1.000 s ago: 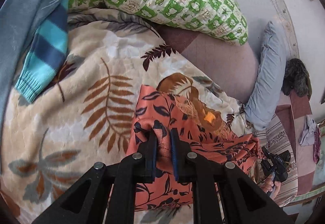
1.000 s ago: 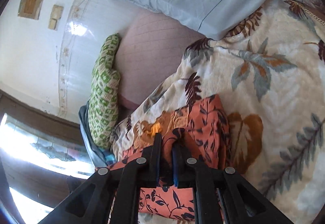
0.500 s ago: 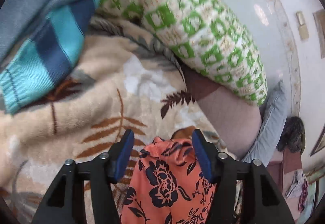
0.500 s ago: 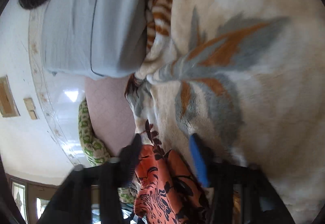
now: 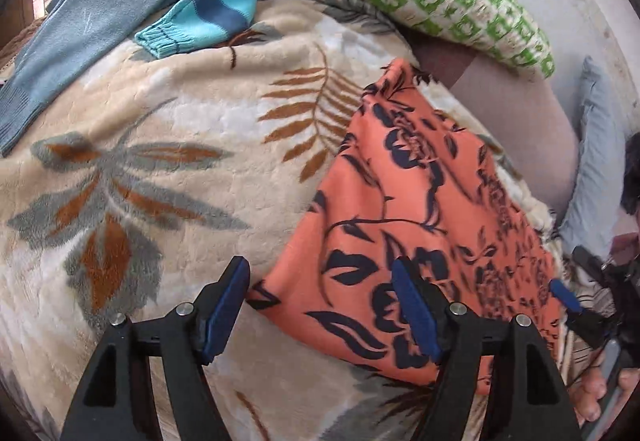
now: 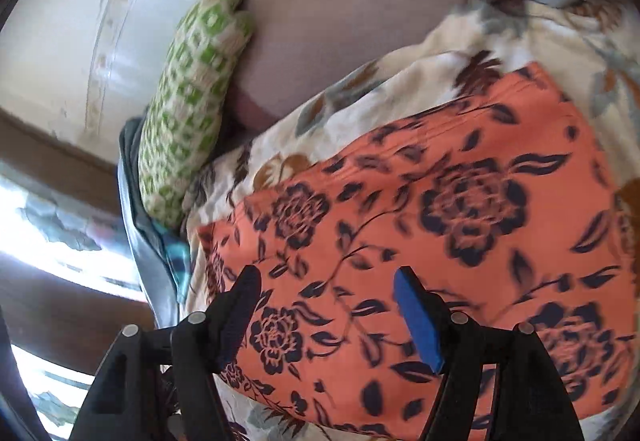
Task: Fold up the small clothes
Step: 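Regrasp the folded blouse edge with both tools and fold it over again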
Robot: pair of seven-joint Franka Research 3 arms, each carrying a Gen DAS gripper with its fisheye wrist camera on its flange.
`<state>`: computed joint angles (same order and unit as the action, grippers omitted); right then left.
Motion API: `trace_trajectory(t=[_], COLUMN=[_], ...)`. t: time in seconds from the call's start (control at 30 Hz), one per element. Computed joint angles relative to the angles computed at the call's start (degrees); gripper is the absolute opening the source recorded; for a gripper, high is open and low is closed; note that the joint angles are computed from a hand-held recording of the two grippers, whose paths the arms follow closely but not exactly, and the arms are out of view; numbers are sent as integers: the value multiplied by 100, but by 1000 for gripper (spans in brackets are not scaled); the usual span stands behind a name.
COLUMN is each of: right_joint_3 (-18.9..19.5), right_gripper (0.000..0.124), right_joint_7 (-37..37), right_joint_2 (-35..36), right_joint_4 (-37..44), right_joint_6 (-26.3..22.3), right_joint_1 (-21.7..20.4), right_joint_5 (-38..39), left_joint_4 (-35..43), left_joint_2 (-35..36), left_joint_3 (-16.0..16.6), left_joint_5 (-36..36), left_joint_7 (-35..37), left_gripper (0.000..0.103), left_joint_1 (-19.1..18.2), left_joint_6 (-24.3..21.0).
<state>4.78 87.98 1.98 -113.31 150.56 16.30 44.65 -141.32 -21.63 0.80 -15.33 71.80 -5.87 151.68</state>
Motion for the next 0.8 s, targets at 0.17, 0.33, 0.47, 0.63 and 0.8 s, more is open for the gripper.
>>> trace_trajectory(t=[0.17, 0.33, 0.47, 0.63, 0.8], right_joint_3=[261, -430, -238, -81, -171], right_gripper=[38, 33, 29, 33, 32], right_joint_7=[579, 2509, 2968, 2856, 2976], right_joint_2=[1321, 2796, 3000, 1953, 390], right_joint_4=[1497, 3204, 3370, 1964, 80], right_joint_6=[-222, -826, -451, 404, 454], right_joint_1=[509, 1230, 870, 705, 799], right_joint_5=[-1105, -3321, -3090, -2987, -3784], left_joint_4=[222, 367, 406, 315, 305], left_joint_2=[198, 274, 268, 103, 111], left_joint_3=[144, 177, 224, -40, -201], left_joint_5=[-150, -415, -806, -407, 355], left_joint_7=[479, 905, 1188, 834, 441], left_gripper=[74, 74, 74, 74, 74], left_joint_1=[-29, 8, 41, 302, 443], left_joint_6=[-236, -493, -615, -450, -503])
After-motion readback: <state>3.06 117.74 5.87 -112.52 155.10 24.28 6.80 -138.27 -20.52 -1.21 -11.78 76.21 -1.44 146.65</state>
